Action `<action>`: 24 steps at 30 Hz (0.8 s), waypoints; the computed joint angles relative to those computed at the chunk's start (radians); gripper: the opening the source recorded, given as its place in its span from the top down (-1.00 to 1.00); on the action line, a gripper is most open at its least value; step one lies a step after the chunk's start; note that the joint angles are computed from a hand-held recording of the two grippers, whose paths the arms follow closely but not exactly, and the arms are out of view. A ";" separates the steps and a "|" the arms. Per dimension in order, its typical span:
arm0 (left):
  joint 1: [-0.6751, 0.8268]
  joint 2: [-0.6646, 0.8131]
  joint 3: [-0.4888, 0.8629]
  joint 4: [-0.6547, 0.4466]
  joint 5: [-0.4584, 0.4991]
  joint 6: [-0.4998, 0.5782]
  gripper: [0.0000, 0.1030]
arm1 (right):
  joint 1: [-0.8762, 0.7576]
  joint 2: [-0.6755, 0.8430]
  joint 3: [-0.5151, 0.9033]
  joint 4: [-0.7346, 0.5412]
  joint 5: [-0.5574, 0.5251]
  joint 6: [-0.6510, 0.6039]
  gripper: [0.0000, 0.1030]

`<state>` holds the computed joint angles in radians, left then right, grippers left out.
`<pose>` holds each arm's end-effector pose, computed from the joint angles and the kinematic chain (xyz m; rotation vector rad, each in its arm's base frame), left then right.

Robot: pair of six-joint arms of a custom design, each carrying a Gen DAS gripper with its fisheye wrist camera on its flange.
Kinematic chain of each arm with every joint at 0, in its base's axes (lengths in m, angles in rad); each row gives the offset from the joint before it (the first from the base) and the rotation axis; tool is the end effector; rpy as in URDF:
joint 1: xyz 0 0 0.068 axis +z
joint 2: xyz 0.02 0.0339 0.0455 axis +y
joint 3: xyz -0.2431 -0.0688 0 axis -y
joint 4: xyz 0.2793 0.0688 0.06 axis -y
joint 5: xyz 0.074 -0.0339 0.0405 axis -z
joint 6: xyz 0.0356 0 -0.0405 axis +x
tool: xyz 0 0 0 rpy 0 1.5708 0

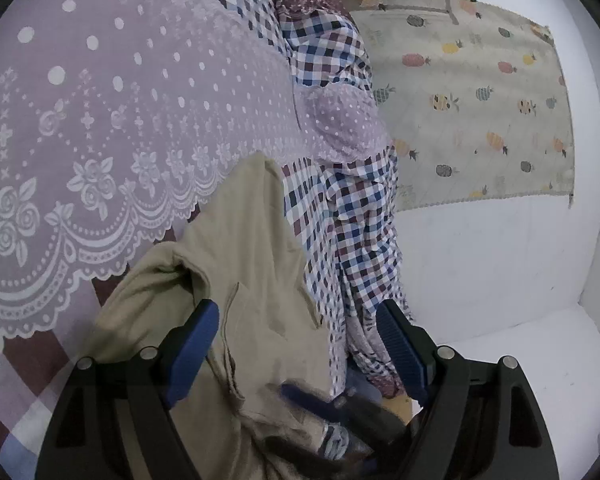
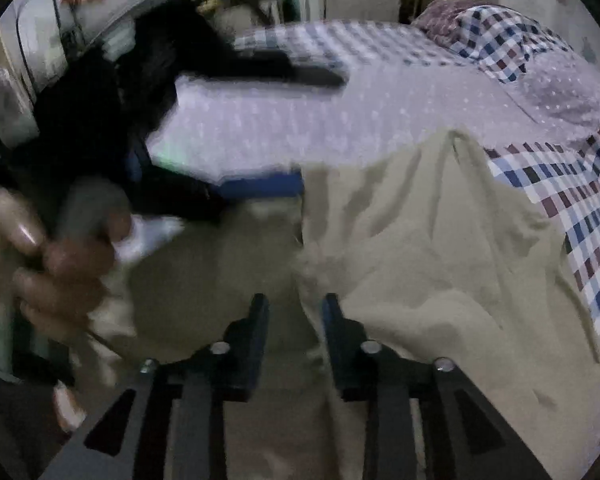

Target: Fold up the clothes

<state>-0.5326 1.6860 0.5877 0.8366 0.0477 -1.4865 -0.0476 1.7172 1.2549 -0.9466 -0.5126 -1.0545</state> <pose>0.2871 -0.1712 0.1053 -0.9286 1.8806 -1.3890 0.3496 0.0008 0.1795 -1.3513 2.3345 0.4876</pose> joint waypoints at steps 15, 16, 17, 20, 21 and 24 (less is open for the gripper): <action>0.014 0.014 -0.035 0.084 -0.003 -0.062 -0.63 | 0.135 0.267 0.233 0.184 0.243 0.222 0.44; 0.016 0.014 -0.037 0.089 -0.001 -0.064 -0.63 | 0.134 0.274 0.236 0.187 0.246 0.222 0.46; 0.018 0.014 -0.040 0.093 0.001 -0.066 -0.63 | 0.134 0.277 0.237 0.192 0.248 0.222 0.57; 0.021 0.011 -0.047 0.099 -0.001 -0.070 -0.63 | 0.132 0.244 0.205 0.226 0.252 0.224 0.90; 0.023 0.007 -0.051 0.100 -0.002 -0.070 -0.63 | 0.132 0.227 0.191 0.234 0.250 0.223 0.91; 0.026 -0.010 -0.060 0.081 -0.015 -0.066 -0.63 | 0.131 0.180 0.169 0.243 0.233 0.235 0.91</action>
<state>-0.5063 1.6760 0.5278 0.9178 0.0328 -1.5528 0.0836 1.8969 1.4239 -0.7032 -0.2801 -0.8199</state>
